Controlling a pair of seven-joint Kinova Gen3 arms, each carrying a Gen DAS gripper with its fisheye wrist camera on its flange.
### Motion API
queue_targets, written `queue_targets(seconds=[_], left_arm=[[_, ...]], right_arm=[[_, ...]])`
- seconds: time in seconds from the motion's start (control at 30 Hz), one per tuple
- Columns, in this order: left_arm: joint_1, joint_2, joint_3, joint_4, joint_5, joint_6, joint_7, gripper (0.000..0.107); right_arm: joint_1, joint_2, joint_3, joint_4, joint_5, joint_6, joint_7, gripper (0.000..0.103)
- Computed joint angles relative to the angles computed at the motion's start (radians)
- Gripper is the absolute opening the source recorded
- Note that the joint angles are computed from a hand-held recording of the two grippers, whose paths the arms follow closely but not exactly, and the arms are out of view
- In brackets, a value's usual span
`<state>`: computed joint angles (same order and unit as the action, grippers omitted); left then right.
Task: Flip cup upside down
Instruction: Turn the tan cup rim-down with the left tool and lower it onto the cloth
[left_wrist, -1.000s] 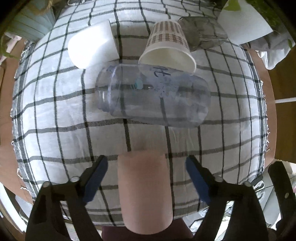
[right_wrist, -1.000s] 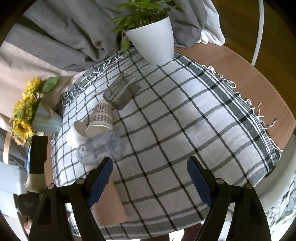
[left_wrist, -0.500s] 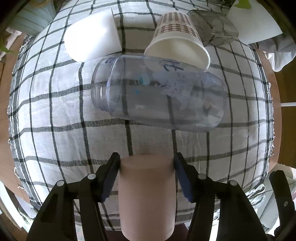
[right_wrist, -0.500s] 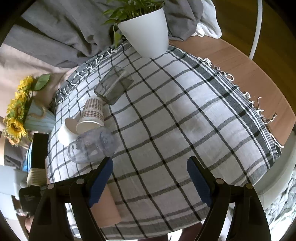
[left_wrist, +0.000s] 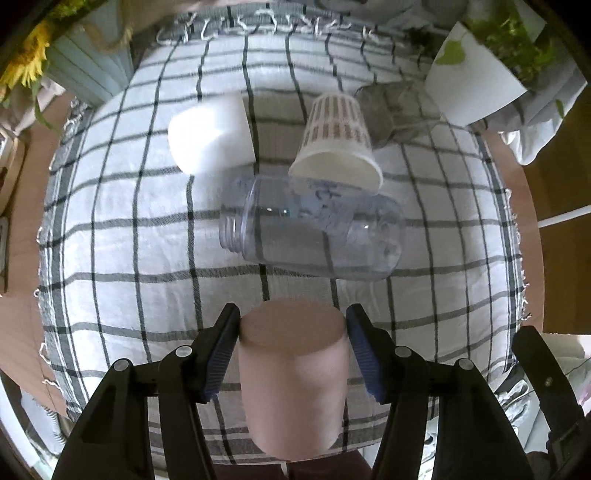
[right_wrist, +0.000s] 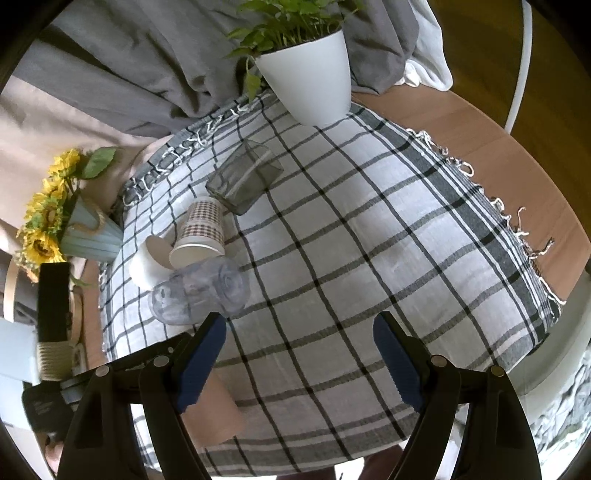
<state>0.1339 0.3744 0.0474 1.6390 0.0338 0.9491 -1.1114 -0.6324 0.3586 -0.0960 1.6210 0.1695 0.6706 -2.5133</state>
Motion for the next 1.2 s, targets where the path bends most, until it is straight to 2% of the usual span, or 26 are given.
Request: queue_targets(seconds=[0.17, 0.43, 0.83, 0.97, 1.2], left_arm=[[0.023, -0.038, -0.001, 0.038, -0.022, -0.034, 0.022, 0.058], [0.099, -0.121, 0.007, 0.121, -0.118, -0.093, 0.103, 0.058], [0.169, -0.212, 0.046, 0.216, -0.218, -0.103, 0.222, 0.058], [0.174, -0.234, 0.059, 0.244, -0.219, -0.107, 0.241, 0.058], [0.154, -0.261, 0.072, 0.298, -0.157, -0.149, 0.219, 0.060]], right_arm=[[-0.002, -0.009, -0.001, 0.004, 0.007, 0.001, 0.001, 0.083], [-0.010, -0.024, 0.001, 0.022, 0.038, 0.013, -0.012, 0.082], [-0.002, -0.046, -0.018, 0.056, 0.028, 0.038, 0.014, 0.082], [-0.009, -0.051, -0.021, 0.058, 0.039, 0.051, 0.016, 0.082], [-0.018, -0.054, -0.032, 0.059, 0.047, 0.068, 0.033, 0.082]])
